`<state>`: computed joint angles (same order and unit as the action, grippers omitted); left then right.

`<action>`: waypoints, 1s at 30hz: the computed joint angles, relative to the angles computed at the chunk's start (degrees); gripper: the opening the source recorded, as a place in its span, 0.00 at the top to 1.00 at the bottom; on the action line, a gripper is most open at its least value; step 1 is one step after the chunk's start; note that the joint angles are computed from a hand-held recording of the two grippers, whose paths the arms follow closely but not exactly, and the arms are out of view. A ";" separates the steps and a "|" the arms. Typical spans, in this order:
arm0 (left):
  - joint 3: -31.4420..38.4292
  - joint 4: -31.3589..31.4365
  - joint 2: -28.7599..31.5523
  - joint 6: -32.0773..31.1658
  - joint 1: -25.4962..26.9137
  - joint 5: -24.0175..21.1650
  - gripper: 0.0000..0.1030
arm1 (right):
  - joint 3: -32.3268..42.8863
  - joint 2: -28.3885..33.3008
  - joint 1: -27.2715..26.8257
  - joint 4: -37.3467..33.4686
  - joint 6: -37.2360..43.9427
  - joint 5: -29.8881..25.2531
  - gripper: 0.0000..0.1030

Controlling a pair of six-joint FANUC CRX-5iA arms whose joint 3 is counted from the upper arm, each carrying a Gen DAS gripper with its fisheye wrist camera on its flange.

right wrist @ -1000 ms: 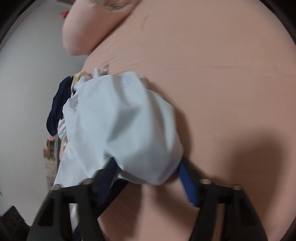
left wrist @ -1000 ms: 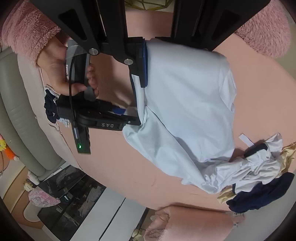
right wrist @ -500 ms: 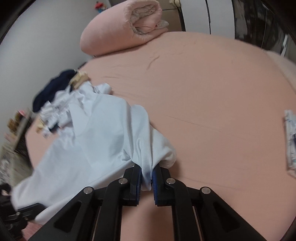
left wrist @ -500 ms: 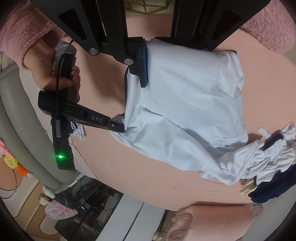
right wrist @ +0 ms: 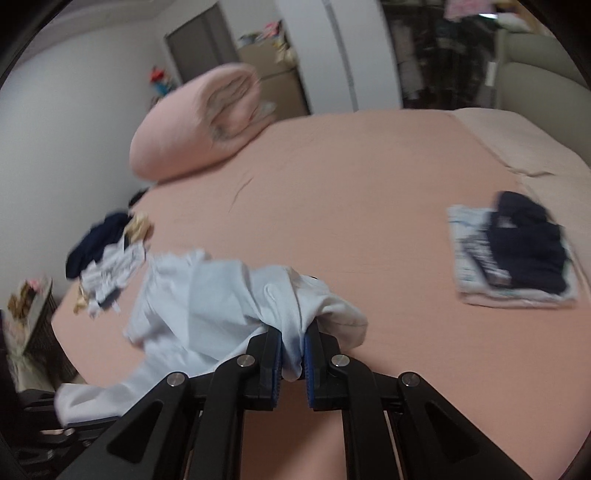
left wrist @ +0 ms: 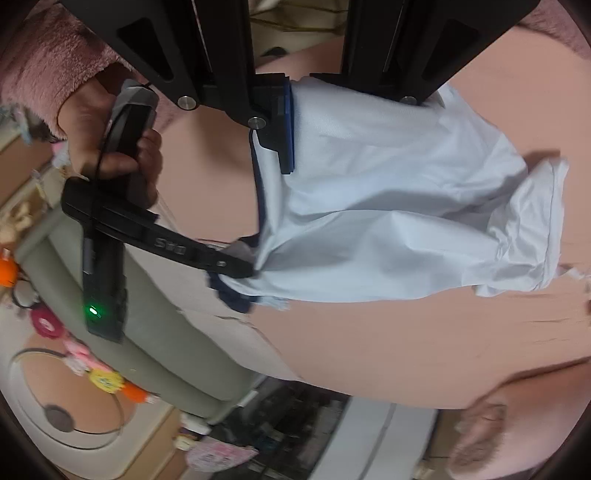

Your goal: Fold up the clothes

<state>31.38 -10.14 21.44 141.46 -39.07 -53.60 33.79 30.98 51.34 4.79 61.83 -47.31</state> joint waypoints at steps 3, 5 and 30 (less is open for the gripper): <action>1.43 5.22 2.85 -3.42 0.58 1.90 0.97 | -7.82 -6.27 -1.81 2.26 -4.56 2.17 0.93; 1.61 8.06 3.87 -5.06 0.69 3.03 0.97 | -12.27 -9.95 -3.12 2.64 -6.09 3.45 0.93; 32.45 -26.49 0.51 -4.74 -4.49 -13.94 0.97 | -1.99 -10.94 -2.22 13.05 -6.09 22.96 0.93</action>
